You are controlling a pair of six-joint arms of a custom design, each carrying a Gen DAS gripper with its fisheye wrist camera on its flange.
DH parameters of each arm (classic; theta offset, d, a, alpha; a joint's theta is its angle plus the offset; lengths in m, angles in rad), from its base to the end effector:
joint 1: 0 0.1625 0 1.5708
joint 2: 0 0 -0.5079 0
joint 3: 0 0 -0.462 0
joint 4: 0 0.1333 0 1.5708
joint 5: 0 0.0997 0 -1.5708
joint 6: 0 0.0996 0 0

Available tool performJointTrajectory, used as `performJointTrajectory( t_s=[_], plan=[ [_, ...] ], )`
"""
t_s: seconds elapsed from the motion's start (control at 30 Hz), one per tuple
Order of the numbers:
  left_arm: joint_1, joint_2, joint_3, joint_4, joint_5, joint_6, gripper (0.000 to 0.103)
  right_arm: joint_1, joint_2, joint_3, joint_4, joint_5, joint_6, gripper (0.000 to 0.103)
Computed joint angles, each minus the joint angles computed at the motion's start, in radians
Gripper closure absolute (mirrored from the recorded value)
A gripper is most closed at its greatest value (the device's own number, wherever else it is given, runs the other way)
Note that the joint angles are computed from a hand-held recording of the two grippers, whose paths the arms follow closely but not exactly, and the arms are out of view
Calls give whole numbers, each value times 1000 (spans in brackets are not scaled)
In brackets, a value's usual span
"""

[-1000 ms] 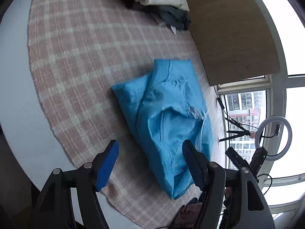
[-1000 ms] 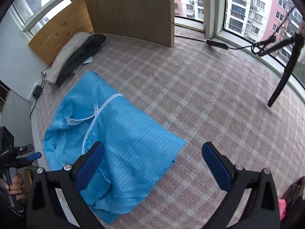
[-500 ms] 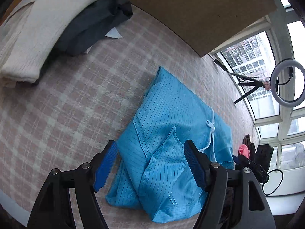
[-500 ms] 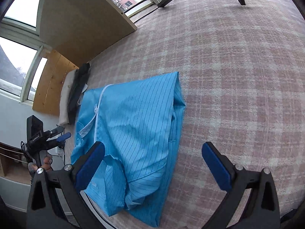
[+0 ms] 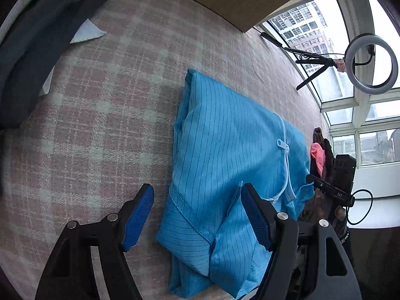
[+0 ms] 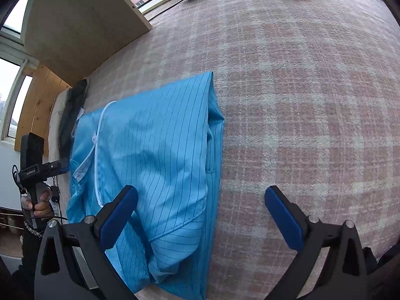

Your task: Fold clothes

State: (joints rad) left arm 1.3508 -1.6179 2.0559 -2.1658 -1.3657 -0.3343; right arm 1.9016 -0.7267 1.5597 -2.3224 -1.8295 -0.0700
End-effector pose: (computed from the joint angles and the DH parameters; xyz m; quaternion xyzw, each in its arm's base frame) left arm 0.0390 -0.5295 0.3932 -0.0647 0.9896 -0.1030 0.0768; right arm 0.3559 -0.7045 0.0540 0.2024 -0.9700 -0.0232 0.1330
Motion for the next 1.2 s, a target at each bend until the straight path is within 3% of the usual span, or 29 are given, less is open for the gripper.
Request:
performJointTrajectory(
  t_s=[0.13,0.33,0.5,0.67,0.73,0.83,0.93,0.97,1.0,1.07,1.1,1.2],
  plan=[
    [25,18,-13,25,-64,34,33,-2,-1,6,-6,5,-18,0],
    [26,34,-12,8,-107,46,32,-27,-17,19,-16,90,-70,0],
    [8,36,6,-22,-90,39,30,-65,-18,18,11,251,-131,0],
    [-3,36,9,-18,-75,43,30,-83,-1,21,6,365,-171,0],
    [-23,36,17,-16,-39,42,32,-73,9,24,-4,372,-191,0],
    [-68,37,37,-16,44,48,36,-23,20,46,-67,265,-279,0],
    [-112,40,56,-22,127,56,47,10,27,55,-94,178,-310,0],
    [-115,41,59,-23,137,53,59,18,31,55,-104,157,-307,3],
    [-118,42,62,-26,146,50,64,20,29,61,-117,146,-299,9],
    [-125,38,73,-40,162,55,75,18,28,66,-130,134,-274,52],
    [-128,35,79,-50,168,59,77,17,28,68,-136,128,-261,66],
    [-134,25,97,-77,165,55,84,3,22,76,-133,165,-227,82]
  ],
)
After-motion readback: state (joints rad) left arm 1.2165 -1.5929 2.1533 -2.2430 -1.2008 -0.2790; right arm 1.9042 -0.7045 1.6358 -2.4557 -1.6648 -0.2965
